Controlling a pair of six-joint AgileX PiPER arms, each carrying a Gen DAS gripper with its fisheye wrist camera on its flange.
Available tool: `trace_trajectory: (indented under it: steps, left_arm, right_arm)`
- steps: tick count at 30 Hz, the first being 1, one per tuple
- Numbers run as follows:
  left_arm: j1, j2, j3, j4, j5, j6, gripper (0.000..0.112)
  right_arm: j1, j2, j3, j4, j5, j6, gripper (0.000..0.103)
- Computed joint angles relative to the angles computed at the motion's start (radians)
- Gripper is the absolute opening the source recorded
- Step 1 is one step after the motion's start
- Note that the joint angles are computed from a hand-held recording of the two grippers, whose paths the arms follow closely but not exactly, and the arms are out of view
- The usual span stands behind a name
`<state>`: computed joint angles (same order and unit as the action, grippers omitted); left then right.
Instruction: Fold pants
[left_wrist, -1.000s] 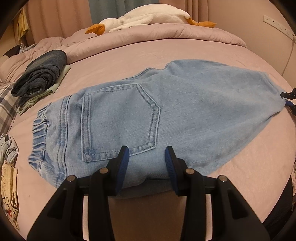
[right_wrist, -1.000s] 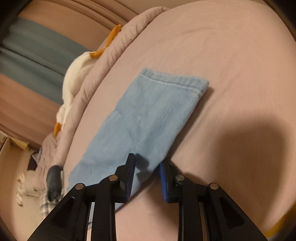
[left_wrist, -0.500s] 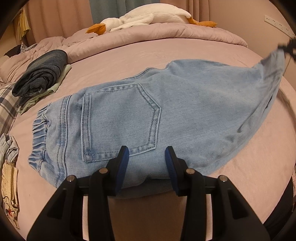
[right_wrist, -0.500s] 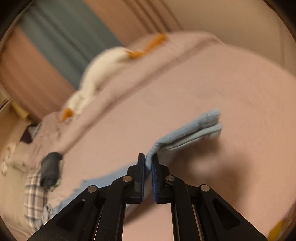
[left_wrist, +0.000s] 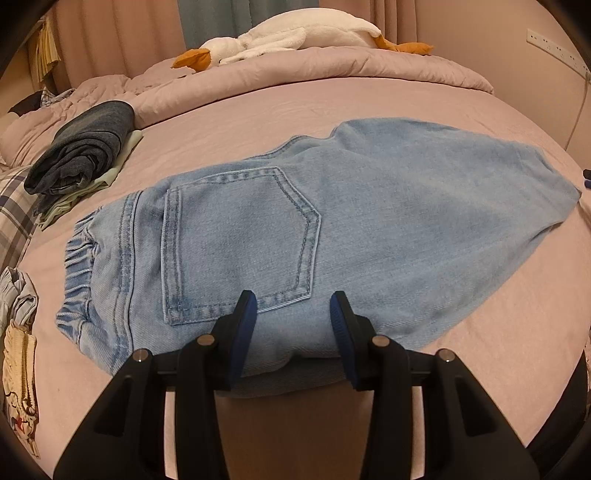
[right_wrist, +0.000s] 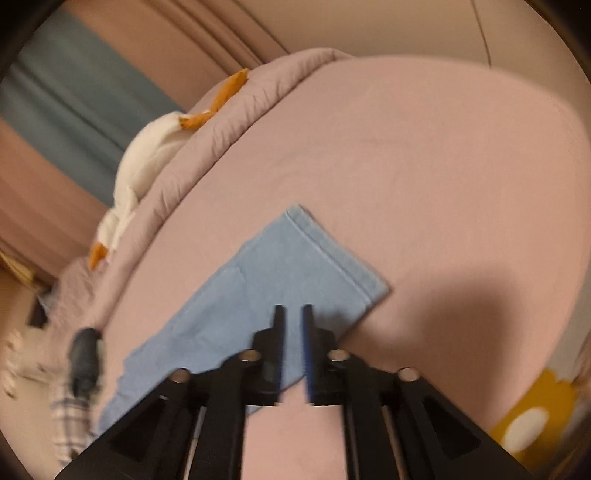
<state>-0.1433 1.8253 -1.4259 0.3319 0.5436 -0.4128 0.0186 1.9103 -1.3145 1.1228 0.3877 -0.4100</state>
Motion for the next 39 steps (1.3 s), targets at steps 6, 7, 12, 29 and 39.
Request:
trace_trajectory:
  steps: [6,7,12,29,39]
  left_arm:
    - [-0.008,0.002,-0.003,0.017,0.007,-0.021,0.042]
    - [-0.009,0.002,-0.003,0.019,0.008,-0.024,0.042]
    - [-0.008,0.002,-0.003,0.021,0.007,-0.025,0.042]
    - [-0.005,0.014,-0.040,-0.021,0.042,0.006,0.042]
    - [-0.012,0.017,-0.036,0.011,0.034,-0.026,0.042]
  right_arm:
    - [-0.019,0.029,0.026,0.237,0.035,-0.100,0.029]
    - [-0.017,0.045,0.009,0.180,0.044,-0.035,0.029]
    - [0.005,0.085,-0.061,0.160,0.089,0.015,0.029]
    - [0.071,0.247,-0.555,-0.409,0.180,0.480,0.004]
    - [0.124,0.091,-0.367,-0.352,-0.055,0.305,0.003]
